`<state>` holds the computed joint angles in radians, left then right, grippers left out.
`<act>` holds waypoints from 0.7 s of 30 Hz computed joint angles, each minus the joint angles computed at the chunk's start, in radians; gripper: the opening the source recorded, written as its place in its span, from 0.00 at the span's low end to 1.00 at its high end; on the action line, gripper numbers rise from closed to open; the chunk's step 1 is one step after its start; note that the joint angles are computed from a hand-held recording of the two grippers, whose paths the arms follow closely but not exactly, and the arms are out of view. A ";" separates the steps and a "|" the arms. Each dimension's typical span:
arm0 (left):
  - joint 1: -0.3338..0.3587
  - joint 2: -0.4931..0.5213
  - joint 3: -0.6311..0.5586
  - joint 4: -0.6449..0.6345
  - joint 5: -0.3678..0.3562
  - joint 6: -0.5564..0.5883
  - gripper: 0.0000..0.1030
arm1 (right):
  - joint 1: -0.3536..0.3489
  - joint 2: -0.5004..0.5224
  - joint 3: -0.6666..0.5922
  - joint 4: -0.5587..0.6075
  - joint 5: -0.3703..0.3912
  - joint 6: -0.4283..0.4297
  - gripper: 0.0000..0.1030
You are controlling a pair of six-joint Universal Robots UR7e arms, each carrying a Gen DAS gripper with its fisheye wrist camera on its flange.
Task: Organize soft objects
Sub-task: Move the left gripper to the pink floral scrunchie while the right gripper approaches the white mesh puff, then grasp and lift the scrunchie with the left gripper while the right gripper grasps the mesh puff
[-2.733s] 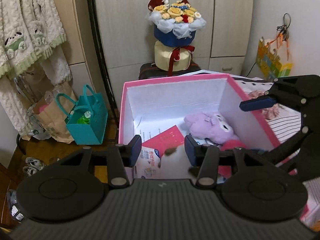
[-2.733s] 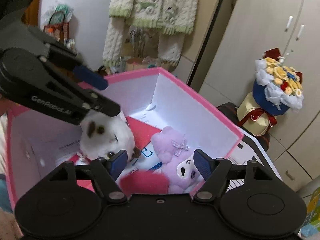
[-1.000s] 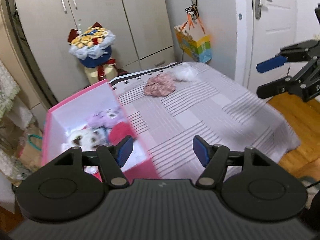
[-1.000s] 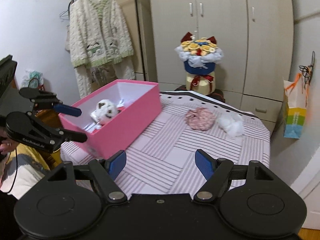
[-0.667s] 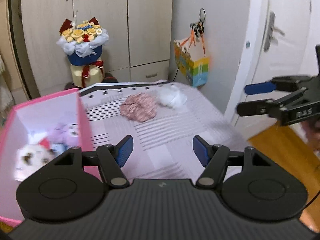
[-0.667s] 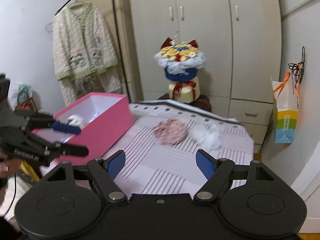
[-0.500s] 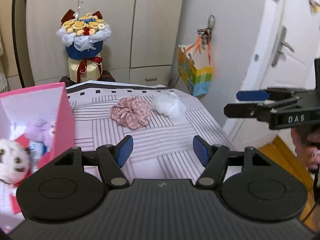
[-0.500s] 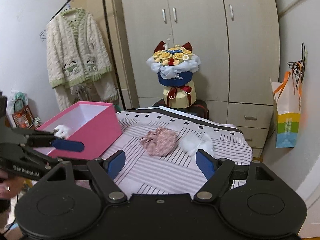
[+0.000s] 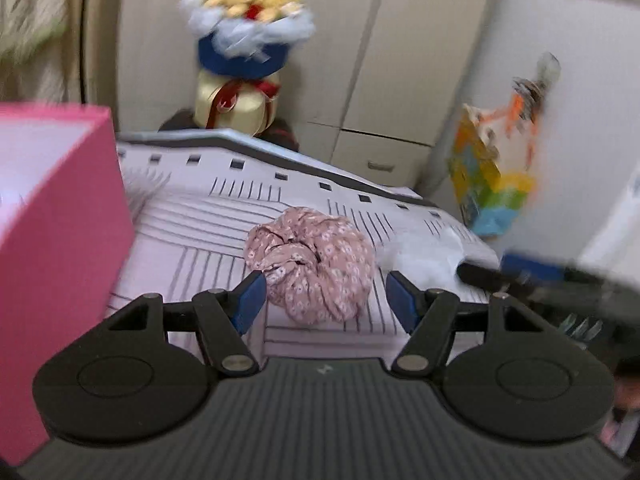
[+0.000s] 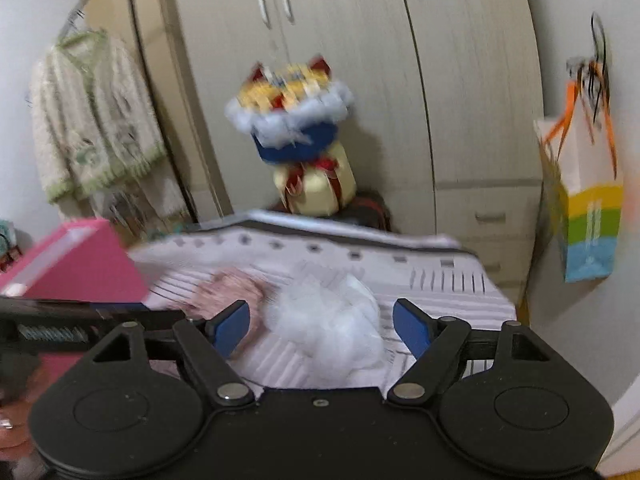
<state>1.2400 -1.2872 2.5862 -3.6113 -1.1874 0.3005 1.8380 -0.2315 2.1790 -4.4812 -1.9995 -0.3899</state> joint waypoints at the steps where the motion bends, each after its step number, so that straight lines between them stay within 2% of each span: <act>1: 0.000 0.030 -0.010 -0.028 0.011 0.000 0.64 | -0.014 -0.003 -0.017 0.031 -0.013 0.021 0.81; 4: -0.019 0.141 -0.032 -0.170 0.086 0.043 0.63 | -0.080 0.001 -0.033 0.052 0.067 0.090 0.85; 7: 0.000 0.258 -0.067 -0.346 0.081 0.128 0.64 | -0.133 0.008 -0.051 0.064 0.126 0.131 0.87; 8: 0.003 0.282 -0.076 -0.371 0.089 0.149 0.64 | -0.146 0.009 -0.053 0.071 0.147 0.157 0.87; 10: 0.024 0.282 -0.092 -0.330 0.065 0.157 0.64 | -0.160 0.021 -0.058 0.058 0.183 0.168 0.86; 11: 0.034 0.277 -0.098 -0.302 0.054 0.143 0.64 | -0.158 0.027 -0.062 0.057 0.188 0.156 0.83; 13: 0.045 0.281 -0.111 -0.270 0.057 0.129 0.64 | -0.150 0.033 -0.067 0.061 0.183 0.124 0.61; 16: 0.055 0.317 -0.110 -0.328 0.056 0.159 0.64 | -0.131 0.048 -0.077 0.060 0.163 0.067 0.47; 19: 0.065 0.346 -0.112 -0.367 0.049 0.191 0.61 | -0.097 0.065 -0.093 0.063 0.106 -0.003 0.39; 21: 0.067 0.335 -0.109 -0.352 0.037 0.191 0.53 | -0.060 0.071 -0.104 0.091 0.034 -0.027 0.34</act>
